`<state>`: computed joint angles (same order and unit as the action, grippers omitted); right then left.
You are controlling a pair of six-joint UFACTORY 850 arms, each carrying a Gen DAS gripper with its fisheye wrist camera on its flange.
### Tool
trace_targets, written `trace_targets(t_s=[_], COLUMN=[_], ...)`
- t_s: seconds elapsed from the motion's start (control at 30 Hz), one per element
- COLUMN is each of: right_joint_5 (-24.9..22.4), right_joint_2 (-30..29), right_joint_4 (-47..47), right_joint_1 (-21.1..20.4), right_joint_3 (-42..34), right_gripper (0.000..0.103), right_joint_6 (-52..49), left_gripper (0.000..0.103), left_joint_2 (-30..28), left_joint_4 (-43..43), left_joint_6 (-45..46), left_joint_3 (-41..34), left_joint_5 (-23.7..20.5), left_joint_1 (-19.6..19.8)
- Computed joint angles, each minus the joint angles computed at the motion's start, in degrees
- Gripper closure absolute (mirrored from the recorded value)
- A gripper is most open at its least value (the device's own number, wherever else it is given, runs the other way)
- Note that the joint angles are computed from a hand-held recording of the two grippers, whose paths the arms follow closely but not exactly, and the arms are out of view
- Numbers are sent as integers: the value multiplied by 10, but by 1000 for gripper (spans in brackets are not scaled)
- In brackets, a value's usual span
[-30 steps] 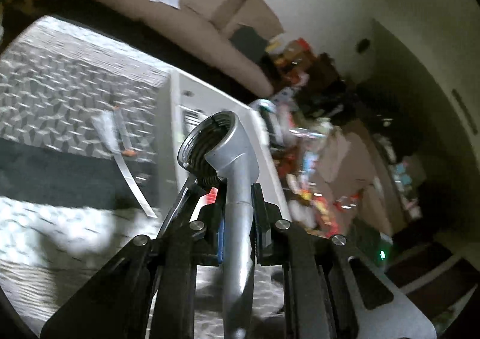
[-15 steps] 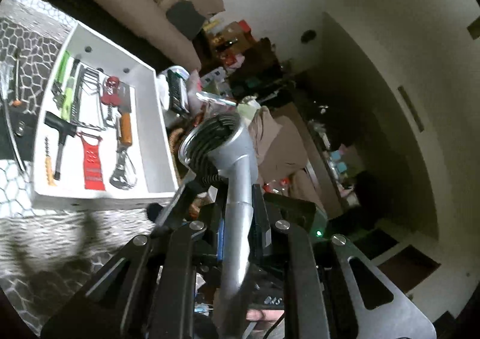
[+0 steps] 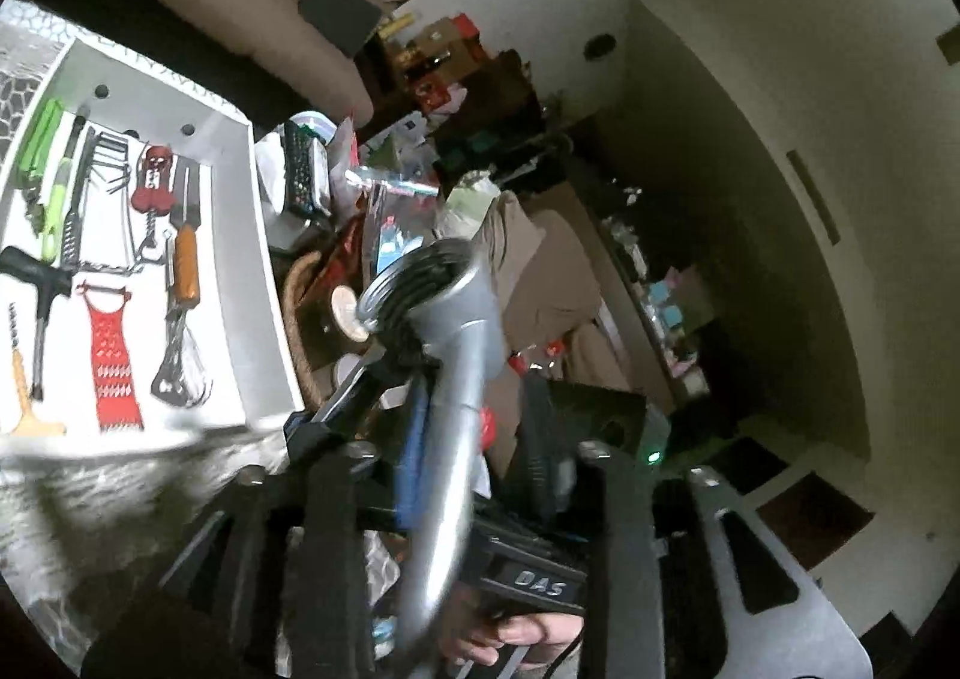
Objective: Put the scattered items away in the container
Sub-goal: 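Carry the nutcracker with the left gripper over the white box, then lower the nutcracker into the box and open the left gripper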
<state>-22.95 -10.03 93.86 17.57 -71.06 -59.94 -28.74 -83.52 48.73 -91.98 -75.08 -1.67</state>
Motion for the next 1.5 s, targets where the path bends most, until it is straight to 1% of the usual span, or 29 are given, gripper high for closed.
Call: trace_targets(t_s=[0.03,0.07,0.1,0.13,0.2,0.27,0.33,0.43,0.5,0.57,0.6,0.63,0.67,0.77,0.87,0.93,1.0,1.03,1.07,1.1,1.13,1.17,1.2,1.23,1.27,1.37,1.4,1.43,1.5], right_joint_5=[2,5,1,-1,1,1,-19,-55,-86,-107,-126,-140,-157,-203,-191,-182,-209,-220,-222,-213,-199,-178,-170,-173,-187,-211,-209,-210,-220], right_joint_2=[-7,-18,-26,-35,-61,-90,-124,-179,-218,-251,-275,-289,-305,-346,-339,-335,-345,-348,-347,-337,-328,-316,-309,-309,-312,-320,-315,-314,-323], right_joint_4=[-27,-68,-87,-97,-162,-269,-354,-489,-548,-595,-625,-644,-653,-741,-767,-789,-796,-792,-789,-793,-795,-802,-809,-806,-805,-857,-859,-842,-773], right_joint_1=[-6,-15,-23,-30,-42,-45,-52,-57,-60,-59,-59,-58,-58,-49,-45,-43,-41,-41,-40,-38,-36,-34,-31,-29,-26,-11,-10,-13,-25], right_joint_3=[-7,-18,-25,-31,-56,-88,-123,-181,-224,-261,-288,-304,-322,-375,-363,-357,-373,-377,-376,-366,-357,-343,-336,-338,-346,-365,-358,-358,-370], right_gripper=[87,87,87,87,87,87,87,87,87,87,88,95,97,97,97,95,94,94,94,94,88,73,63,47,44,45,45,45,49], right_joint_6=[26,67,85,95,148,235,311,428,477,510,532,544,550,610,610,610,601,593,589,586,580,575,572,559,542,541,539,531,517], left_gripper=[48,42,38,38,40,42,42,41,41,41,41,41,41,41,41,41,41,40,40,39,38,38,37,37,37,36,36,36,37], left_joint_2=[-10,-22,-37,-49,-80,-113,-150,-203,-231,-259,-277,-286,-299,-320,-313,-310,-301,-298,-294,-289,-284,-281,-278,-276,-276,-278,-276,-272,-258], left_joint_4=[-10,-15,-4,6,26,51,82,122,125,115,114,120,128,131,155,186,220,232,245,259,267,273,278,285,290,304,301,299,293], left_joint_6=[-4,-7,-14,-18,-26,-42,-67,-102,-121,-134,-142,-148,-161,-178,-167,-167,-173,-176,-178,-178,-174,-174,-174,-179,-184,-196,-191,-185,-172], left_joint_3=[-10,-22,-44,-60,-96,-127,-167,-221,-242,-262,-276,-286,-299,-317,-318,-328,-330,-330,-328,-322,-314,-308,-302,-297,-295,-291,-285,-279,-258], left_joint_5=[0,0,16,26,34,47,57,66,65,55,52,53,54,45,53,63,84,88,91,95,98,98,98,99,98,92,88,86,98], left_joint_1=[-1,-3,-8,-12,-18,-23,-28,-32,-30,-29,-30,-32,-34,-32,-23,-16,-8,-6,-3,-2,-1,-1,0,-1,-1,-4,-3,-3,-1])
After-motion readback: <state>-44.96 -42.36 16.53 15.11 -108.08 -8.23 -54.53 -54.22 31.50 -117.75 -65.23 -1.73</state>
